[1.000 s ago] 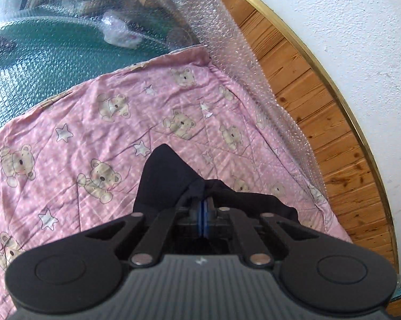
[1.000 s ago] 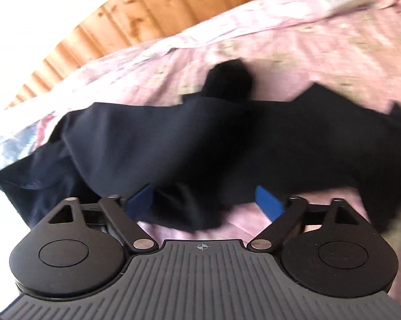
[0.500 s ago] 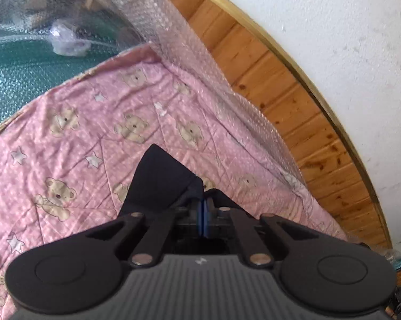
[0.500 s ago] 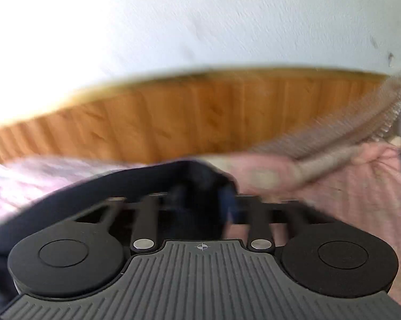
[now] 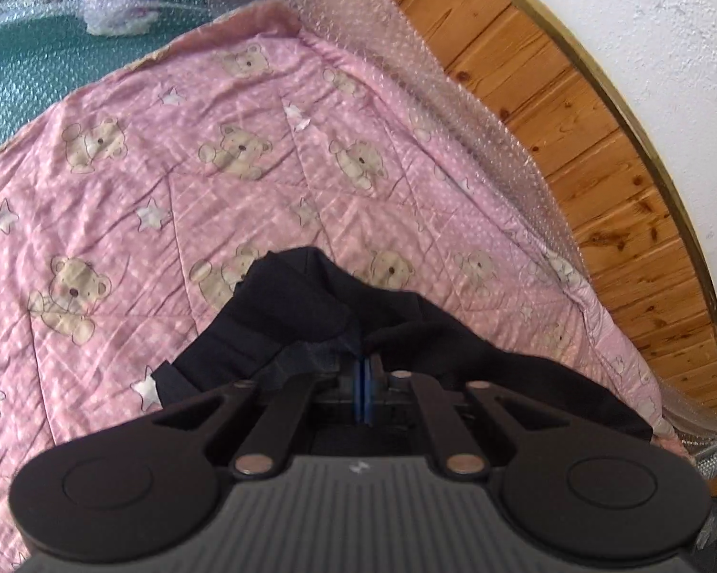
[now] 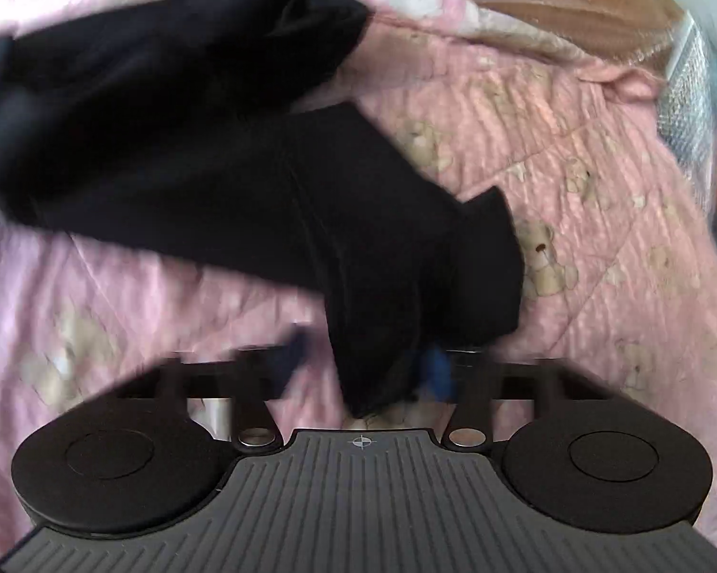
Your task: Fold clothes
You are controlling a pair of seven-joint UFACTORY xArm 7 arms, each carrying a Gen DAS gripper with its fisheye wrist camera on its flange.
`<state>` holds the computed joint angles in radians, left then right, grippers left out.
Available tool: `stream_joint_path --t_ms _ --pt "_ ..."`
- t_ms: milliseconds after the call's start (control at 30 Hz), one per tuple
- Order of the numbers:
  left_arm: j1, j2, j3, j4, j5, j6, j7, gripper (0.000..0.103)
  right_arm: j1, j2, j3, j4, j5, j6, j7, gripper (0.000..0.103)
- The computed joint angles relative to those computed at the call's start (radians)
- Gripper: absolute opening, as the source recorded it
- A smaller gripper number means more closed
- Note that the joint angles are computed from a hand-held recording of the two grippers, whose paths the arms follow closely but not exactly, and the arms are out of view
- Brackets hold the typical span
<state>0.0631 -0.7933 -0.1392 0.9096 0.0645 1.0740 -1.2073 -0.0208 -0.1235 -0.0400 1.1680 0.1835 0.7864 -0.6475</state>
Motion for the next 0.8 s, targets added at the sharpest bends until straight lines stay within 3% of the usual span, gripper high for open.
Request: stream_joint_path --t_ms 67,167,267,333,433,533,700,767,800 --pt "0.032 0.004 0.002 0.053 0.043 -0.013 0.004 0.001 0.018 0.026 -0.049 0.112 0.122 0.064 -0.006 0.000" --pt "0.073 0.020 0.019 0.148 0.099 -0.031 0.037 0.001 -0.053 0.095 -0.074 0.355 0.327 0.190 0.014 0.000" --pt "0.102 0.056 0.038 0.226 0.124 -0.057 0.075 0.002 -0.158 0.191 -0.115 0.572 0.526 0.269 0.147 0.000" --pt "0.112 0.084 0.044 0.247 0.128 -0.066 0.091 0.002 -0.207 0.268 -0.121 0.678 0.511 0.253 0.246 0.000" --pt "0.107 0.124 0.047 0.242 0.128 -0.026 0.132 0.002 -0.244 0.404 -0.133 0.776 0.379 0.299 0.424 0.000" --pt "0.080 0.069 0.071 0.132 0.062 0.016 0.119 0.002 -0.243 0.423 -0.134 0.704 0.243 0.340 0.522 0.002" --pt "0.058 -0.108 0.068 -0.061 -0.010 0.070 0.078 0.002 -0.280 0.263 -0.087 0.408 0.236 0.272 0.554 0.023" --pt "0.053 -0.172 0.072 -0.118 -0.038 0.075 0.060 0.002 -0.290 0.235 -0.076 0.358 0.257 0.302 0.539 0.046" --pt "0.052 -0.196 0.073 -0.138 -0.051 0.078 0.051 0.002 -0.293 0.223 -0.072 0.340 0.286 0.319 0.528 0.047"
